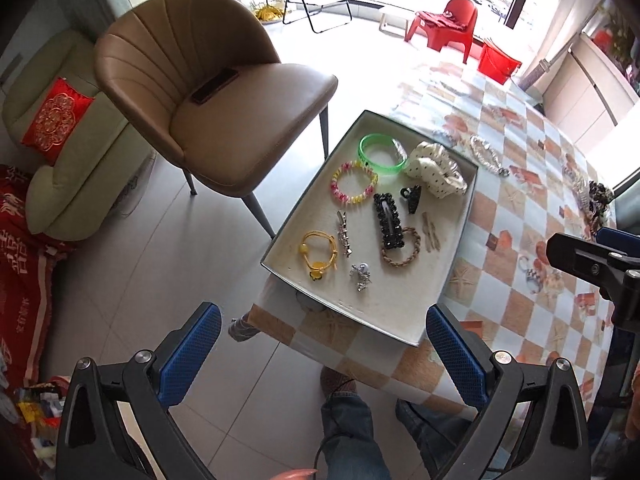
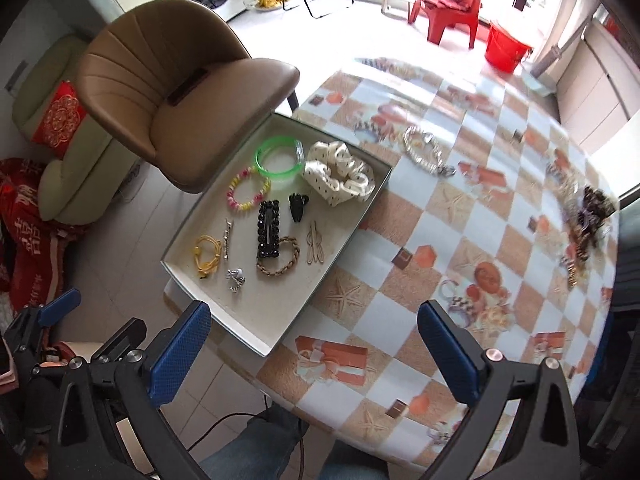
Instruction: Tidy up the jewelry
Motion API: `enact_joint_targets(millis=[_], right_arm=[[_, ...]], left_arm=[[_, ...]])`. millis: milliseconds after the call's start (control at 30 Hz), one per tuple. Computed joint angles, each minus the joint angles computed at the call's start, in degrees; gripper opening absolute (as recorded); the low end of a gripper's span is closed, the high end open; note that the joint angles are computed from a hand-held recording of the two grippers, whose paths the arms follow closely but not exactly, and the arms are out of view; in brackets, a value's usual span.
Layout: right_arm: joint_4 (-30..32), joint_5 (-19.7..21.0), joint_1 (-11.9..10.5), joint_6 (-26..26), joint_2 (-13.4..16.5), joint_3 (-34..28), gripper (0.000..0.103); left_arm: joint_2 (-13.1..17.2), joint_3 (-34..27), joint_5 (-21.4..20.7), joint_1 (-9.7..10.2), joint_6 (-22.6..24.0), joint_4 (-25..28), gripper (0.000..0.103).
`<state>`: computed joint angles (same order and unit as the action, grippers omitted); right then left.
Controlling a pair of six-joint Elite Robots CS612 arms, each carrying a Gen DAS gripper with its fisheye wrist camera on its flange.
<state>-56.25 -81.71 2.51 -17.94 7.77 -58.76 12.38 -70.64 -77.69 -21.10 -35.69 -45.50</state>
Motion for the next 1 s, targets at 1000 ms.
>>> enact_joint_targets(millis=[1000], right_arm=[[-1.12, 0.64, -0.01, -3.06, -1.44, -0.16, 0.103]], left_arm=[[-2.53, 1.56, 1.92, -0.75, -2.01, -0.02, 0.103]])
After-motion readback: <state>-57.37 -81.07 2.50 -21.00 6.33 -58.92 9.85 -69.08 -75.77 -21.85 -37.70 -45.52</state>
